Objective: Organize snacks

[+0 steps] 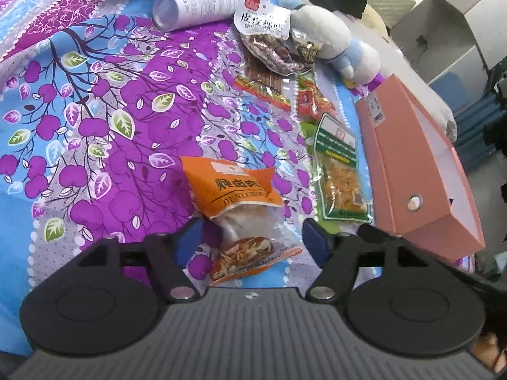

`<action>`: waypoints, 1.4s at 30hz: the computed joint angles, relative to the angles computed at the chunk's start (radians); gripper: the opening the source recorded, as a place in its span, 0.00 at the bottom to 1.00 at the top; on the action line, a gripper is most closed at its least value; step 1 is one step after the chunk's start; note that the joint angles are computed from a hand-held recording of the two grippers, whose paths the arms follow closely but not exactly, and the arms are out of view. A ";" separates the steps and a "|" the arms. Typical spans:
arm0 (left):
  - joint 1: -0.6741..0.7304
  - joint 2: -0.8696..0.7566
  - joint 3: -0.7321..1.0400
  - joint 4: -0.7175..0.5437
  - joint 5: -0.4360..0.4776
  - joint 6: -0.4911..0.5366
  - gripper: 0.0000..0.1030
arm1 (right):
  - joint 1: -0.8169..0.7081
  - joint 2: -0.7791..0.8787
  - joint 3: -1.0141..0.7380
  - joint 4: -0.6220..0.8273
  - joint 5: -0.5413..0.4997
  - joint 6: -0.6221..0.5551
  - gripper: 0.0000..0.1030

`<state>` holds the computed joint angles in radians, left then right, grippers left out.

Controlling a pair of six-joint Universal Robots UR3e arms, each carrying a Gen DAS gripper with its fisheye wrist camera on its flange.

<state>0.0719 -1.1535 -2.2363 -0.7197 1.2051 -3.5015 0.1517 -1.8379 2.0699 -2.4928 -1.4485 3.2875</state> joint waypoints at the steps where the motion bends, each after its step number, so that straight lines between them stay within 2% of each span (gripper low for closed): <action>1: 0.001 0.004 -0.003 0.001 -0.005 -0.008 0.78 | -0.015 -0.004 0.018 -0.014 0.016 0.018 0.54; 3: 0.009 0.018 -0.010 -0.009 -0.019 -0.014 0.79 | -0.056 -0.011 0.059 -0.045 0.057 0.072 0.58; 10: -0.004 0.054 -0.034 -0.004 0.040 -0.065 0.79 | -0.176 0.002 0.195 -0.224 0.251 0.231 0.59; 17: 0.065 0.122 -0.058 -0.066 0.006 -0.059 0.79 | -0.174 0.088 0.217 -0.351 0.242 0.378 0.55; 18: 0.078 0.131 -0.063 -0.077 -0.007 -0.057 0.79 | -0.173 0.098 0.215 -0.361 0.234 0.389 0.46; 19: 0.093 0.142 -0.067 -0.090 -0.026 -0.053 0.79 | -0.169 0.108 0.207 -0.357 0.218 0.401 0.29; 20: 0.102 0.148 -0.068 -0.101 -0.037 -0.052 0.79 | -0.176 0.112 0.208 -0.356 0.222 0.411 0.22; 22: 0.092 0.140 -0.055 -0.108 -0.021 -0.056 0.79 | -0.226 0.097 0.248 -0.380 0.291 0.427 0.13; 24: 0.079 0.131 -0.041 -0.114 -0.011 -0.052 0.79 | -0.251 0.071 0.272 -0.383 0.320 0.435 0.12; 28: 0.075 0.130 -0.033 -0.129 -0.029 -0.046 0.79 | -0.260 -0.033 0.281 -0.281 0.323 0.409 0.10; 36: 0.015 0.138 -0.019 -0.140 0.015 -0.075 0.79 | -0.298 -0.341 0.329 0.010 0.361 0.365 0.10; 42: -0.013 0.154 -0.007 -0.182 0.043 -0.068 0.79 | -0.276 -0.511 0.333 0.218 0.353 0.302 0.10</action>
<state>0.0589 -0.9994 -2.2429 -0.9015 1.2484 -3.5692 -0.1243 -2.3491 2.4029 -2.2752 -1.0953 3.5893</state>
